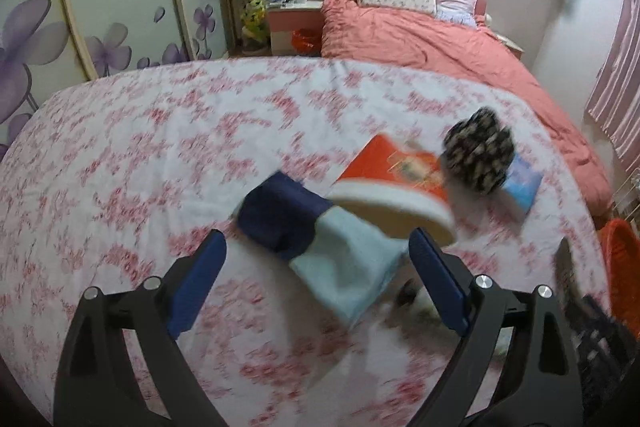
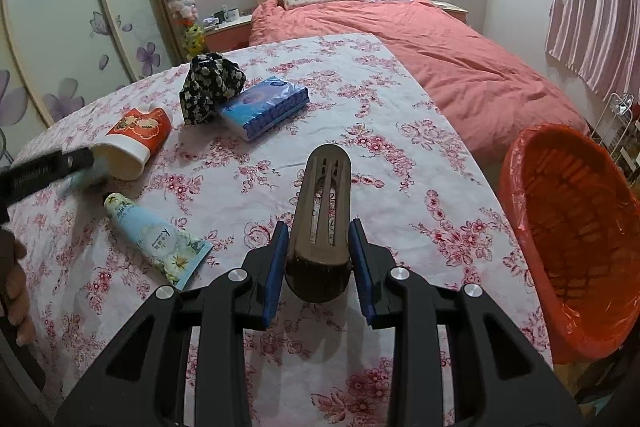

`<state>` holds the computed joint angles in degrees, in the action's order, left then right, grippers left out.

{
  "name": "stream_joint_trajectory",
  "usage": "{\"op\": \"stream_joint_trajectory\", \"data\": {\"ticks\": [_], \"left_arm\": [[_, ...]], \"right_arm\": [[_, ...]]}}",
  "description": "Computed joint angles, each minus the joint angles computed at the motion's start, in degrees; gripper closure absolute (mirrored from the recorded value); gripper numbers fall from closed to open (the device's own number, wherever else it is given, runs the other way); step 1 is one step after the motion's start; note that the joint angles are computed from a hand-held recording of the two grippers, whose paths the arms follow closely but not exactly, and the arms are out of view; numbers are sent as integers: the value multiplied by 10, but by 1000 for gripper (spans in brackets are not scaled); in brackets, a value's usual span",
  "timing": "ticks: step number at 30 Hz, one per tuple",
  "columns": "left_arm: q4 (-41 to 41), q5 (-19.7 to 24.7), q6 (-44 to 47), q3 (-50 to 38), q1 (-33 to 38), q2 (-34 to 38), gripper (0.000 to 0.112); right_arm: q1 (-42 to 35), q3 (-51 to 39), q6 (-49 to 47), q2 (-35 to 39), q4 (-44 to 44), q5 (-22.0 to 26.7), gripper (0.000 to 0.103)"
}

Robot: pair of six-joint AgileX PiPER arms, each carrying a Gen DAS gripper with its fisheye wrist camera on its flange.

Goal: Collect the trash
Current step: 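Lift the brown comb with the right gripper while the left gripper approaches the blue bag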

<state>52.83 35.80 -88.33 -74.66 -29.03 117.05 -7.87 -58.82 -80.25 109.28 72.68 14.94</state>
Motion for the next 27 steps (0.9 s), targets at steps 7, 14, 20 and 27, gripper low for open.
{"op": "stream_joint_trajectory", "data": {"ticks": [7, 14, 20, 27], "left_arm": [[45, -32, -53, 93, 23, -32, 21], [70, -48, -75, 100, 25, -37, 19], [17, -58, -33, 67, 42, -3, 39], [96, -132, -93, 152, 36, -52, 62]], "right_arm": [[4, 6, -7, -3, 8, -6, 71], [2, -14, 67, 10, -53, 8, 70], [10, -46, 180, 31, -151, 8, 70], [-5, -24, 124, 15, -125, 12, 75]]}}
